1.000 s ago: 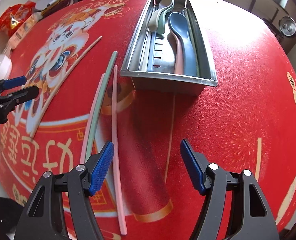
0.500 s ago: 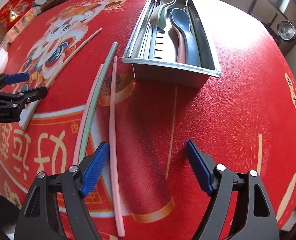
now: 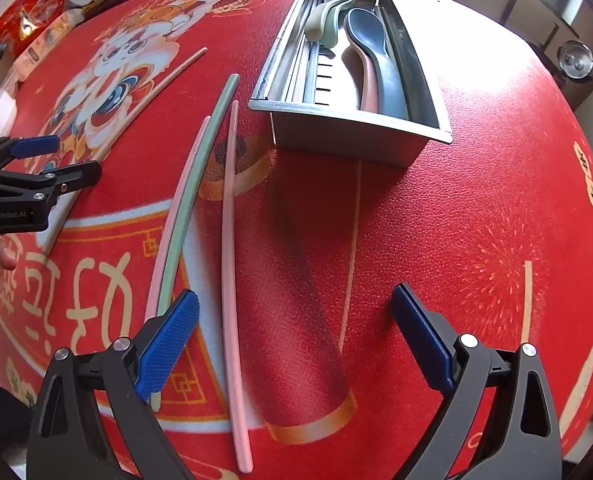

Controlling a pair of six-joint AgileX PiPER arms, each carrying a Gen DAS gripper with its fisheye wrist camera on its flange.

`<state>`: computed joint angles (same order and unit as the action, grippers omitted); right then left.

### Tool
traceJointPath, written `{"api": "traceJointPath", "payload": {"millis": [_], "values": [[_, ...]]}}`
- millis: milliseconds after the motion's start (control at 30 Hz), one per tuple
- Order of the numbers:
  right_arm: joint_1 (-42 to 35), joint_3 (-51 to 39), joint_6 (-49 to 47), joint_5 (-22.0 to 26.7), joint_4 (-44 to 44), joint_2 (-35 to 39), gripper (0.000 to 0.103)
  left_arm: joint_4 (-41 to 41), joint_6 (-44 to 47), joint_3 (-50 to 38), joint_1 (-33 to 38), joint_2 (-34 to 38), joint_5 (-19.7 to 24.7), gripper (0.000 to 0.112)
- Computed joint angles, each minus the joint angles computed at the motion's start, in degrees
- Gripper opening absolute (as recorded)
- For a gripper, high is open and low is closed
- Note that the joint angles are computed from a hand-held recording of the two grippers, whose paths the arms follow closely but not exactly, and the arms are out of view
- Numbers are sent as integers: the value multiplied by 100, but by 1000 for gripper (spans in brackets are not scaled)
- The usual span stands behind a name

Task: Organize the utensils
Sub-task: 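Grasp a beige chopstick with the left tool while the right tool grasps a pink one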

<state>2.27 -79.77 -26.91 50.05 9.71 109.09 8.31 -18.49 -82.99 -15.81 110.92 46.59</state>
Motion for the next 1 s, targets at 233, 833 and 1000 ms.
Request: {"api": "traceJointPath", "payload": {"millis": [233,833,1000], "values": [[51,-181,122,233,-140,87,93,-73,104,-129,11,58,225,98],[286,-466,-57,672,-50,54,32,-829,1082,-304,-36,-42,326,15],[351,-483,-127,784,6,75,15,-991,1144,-316,-29,-41,360,8]]}}
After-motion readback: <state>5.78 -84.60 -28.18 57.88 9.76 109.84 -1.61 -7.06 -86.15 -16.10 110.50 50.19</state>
